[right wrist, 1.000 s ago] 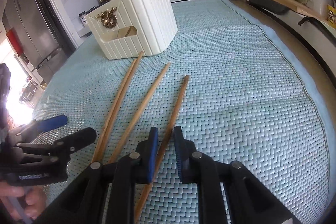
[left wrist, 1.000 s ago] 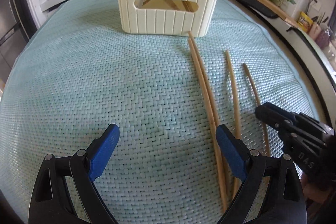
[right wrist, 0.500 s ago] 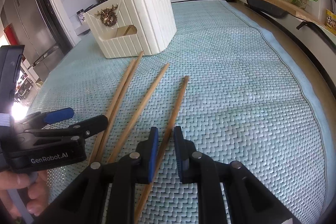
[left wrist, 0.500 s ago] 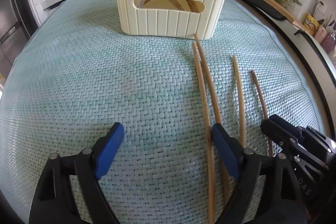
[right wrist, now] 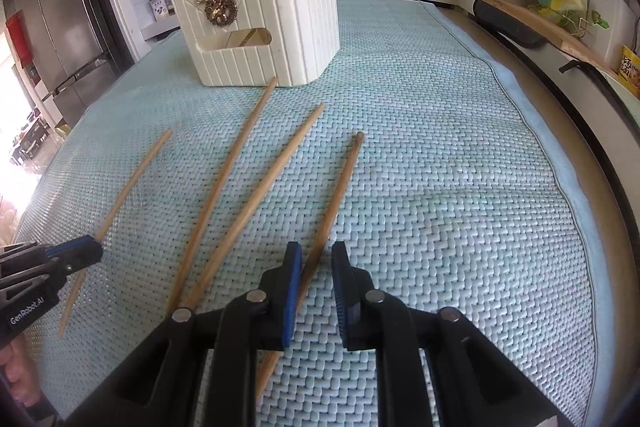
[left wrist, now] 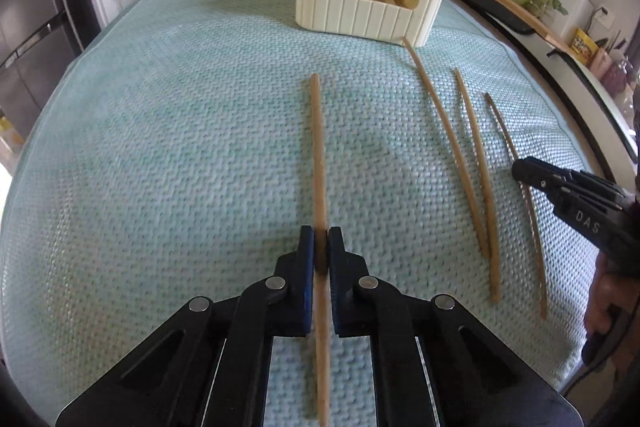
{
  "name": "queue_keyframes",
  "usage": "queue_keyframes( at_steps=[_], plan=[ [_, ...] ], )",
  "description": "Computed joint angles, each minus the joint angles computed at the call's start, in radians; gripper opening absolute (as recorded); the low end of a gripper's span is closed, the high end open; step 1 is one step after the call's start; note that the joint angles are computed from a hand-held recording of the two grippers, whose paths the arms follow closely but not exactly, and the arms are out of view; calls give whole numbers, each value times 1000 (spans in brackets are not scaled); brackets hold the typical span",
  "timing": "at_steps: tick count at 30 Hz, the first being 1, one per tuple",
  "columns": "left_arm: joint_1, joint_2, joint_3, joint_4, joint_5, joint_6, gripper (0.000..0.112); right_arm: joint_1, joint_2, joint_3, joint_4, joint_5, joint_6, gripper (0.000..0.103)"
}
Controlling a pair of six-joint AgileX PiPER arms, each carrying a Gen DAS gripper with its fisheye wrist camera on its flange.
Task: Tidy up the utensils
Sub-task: 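Grasp a wooden chopstick with the left gripper while the right grasps another chopstick, then lift both held chopsticks up and carry them over the holder box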
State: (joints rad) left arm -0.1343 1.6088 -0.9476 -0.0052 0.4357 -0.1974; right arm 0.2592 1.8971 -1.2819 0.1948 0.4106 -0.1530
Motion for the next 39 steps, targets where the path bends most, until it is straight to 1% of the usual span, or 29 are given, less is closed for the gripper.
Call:
queue_keyframes(
  at_steps=[2,3,4,5,6,7,9,11,13,14,17,20,21,22,23,24,25,26,27,28,29,31,33,34,36,37,39],
  plan=[
    [25,-53,59,-49,4,49,6,-5,-15,12,18,22,-29,14],
    [39,-65,68,-81,12,80,10,-6,-22,17,19,29,-33,14],
    [52,-66,63,-115,28,122,22,-10,-20,8,36,50,-49,14],
    [68,-61,52,-162,41,186,31,-22,-17,-2,69,70,-79,15],
    [81,-54,38,-185,52,226,50,-40,-8,-20,118,102,-123,17],
    [82,-39,17,-172,54,227,59,-52,7,-52,138,139,-134,17],
    [68,6,-40,-89,59,177,59,-76,37,-113,171,210,-155,17],
    [71,75,-124,-67,88,185,59,-93,74,-179,186,271,-162,17],
    [82,145,-213,-77,127,211,59,-86,110,-242,141,290,-125,17],
    [77,173,-252,-47,135,193,59,-83,135,-282,127,305,-113,17],
    [77,259,-385,-50,211,221,59,-70,226,-442,70,368,-35,18],
    [76,306,-470,-64,288,272,59,-61,333,-638,23,463,47,17],
    [78,314,-488,-70,307,281,58,-61,366,-699,18,500,65,16],
    [80,319,-500,-76,319,290,48,-58,393,-752,6,528,87,15],
    [85,325,-514,-91,329,305,43,-57,416,-796,-3,553,103,15],
    [89,335,-533,-106,344,311,32,-57,436,-837,-20,576,116,9],
    [98,345,-549,-123,356,317,23,-56,448,-857,-25,581,121,8],
    [104,354,-566,-127,367,308,20,-56,463,-885,-25,591,125,8],
    [114,363,-582,-146,380,316,7,-57,475,-909,-24,602,128,7],
    [135,380,-608,-192,400,350,6,-58,479,-914,-22,603,125,7],
    [147,388,-616,-221,403,366,6,-60,478,-912,-16,598,118,6],
    [157,388,-612,-234,388,367,5,-75,452,-861,18,558,88,6],
    [171,374,-593,-265,368,386,5,-120,365,-714,84,491,16,6],
    [179,364,-587,-277,359,394,5,-134,335,-667,127,460,-15,6],
    [201,333,-575,-317,346,420,5,-159,281,-607,192,427,-70,6],
    [228,293,-540,-355,338,461,5,-172,252,-578,232,412,-108,6],
    [253,236,-525,-394,336,495,5,-191,188,-521,295,389,-179,6]
  ],
)
